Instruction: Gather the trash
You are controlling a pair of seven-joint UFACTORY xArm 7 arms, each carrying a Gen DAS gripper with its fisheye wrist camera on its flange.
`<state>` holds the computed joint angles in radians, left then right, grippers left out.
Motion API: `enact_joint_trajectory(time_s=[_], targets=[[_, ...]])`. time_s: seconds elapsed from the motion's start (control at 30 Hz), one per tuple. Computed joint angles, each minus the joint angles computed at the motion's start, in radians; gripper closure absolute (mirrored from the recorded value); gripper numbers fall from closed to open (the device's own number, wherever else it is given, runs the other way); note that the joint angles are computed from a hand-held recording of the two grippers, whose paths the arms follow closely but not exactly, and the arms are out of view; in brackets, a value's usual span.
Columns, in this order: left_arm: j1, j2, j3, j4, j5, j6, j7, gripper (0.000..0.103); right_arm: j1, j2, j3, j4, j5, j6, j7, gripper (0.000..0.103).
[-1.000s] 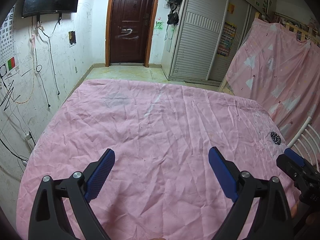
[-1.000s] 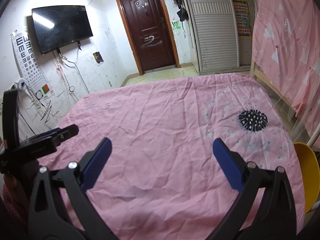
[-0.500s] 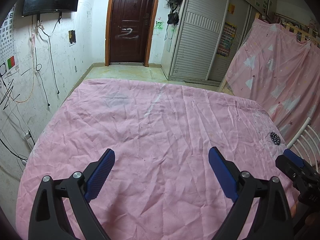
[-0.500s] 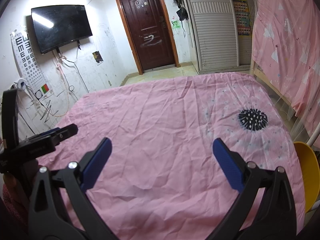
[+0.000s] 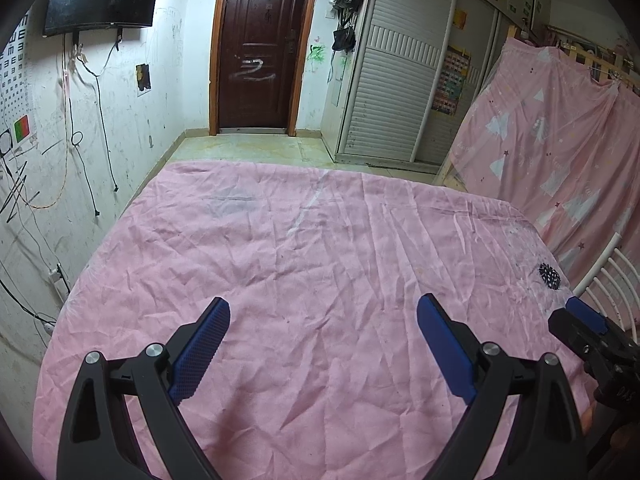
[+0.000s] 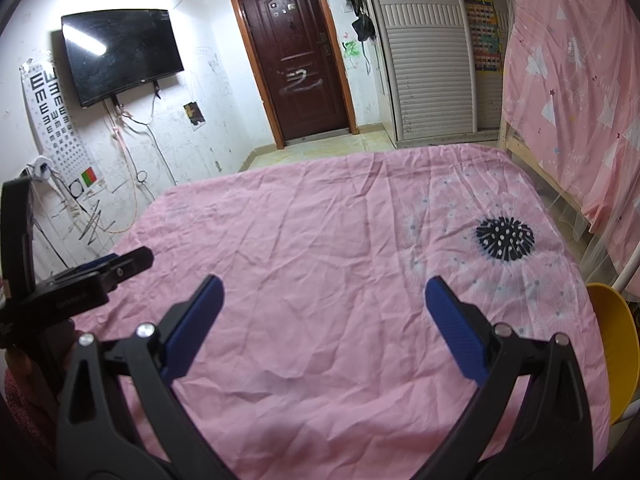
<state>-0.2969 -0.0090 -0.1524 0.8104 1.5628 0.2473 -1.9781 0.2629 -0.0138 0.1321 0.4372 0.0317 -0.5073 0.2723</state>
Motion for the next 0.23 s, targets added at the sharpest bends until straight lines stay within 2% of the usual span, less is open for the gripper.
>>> enact_joint_trajectory(time_s=[0.23], targets=[[0.001, 0.002, 0.002, 0.001, 0.005, -0.004, -0.006, 0.016, -0.001, 0.0, -0.001, 0.001, -0.003, 0.001, 0.002, 0.006]])
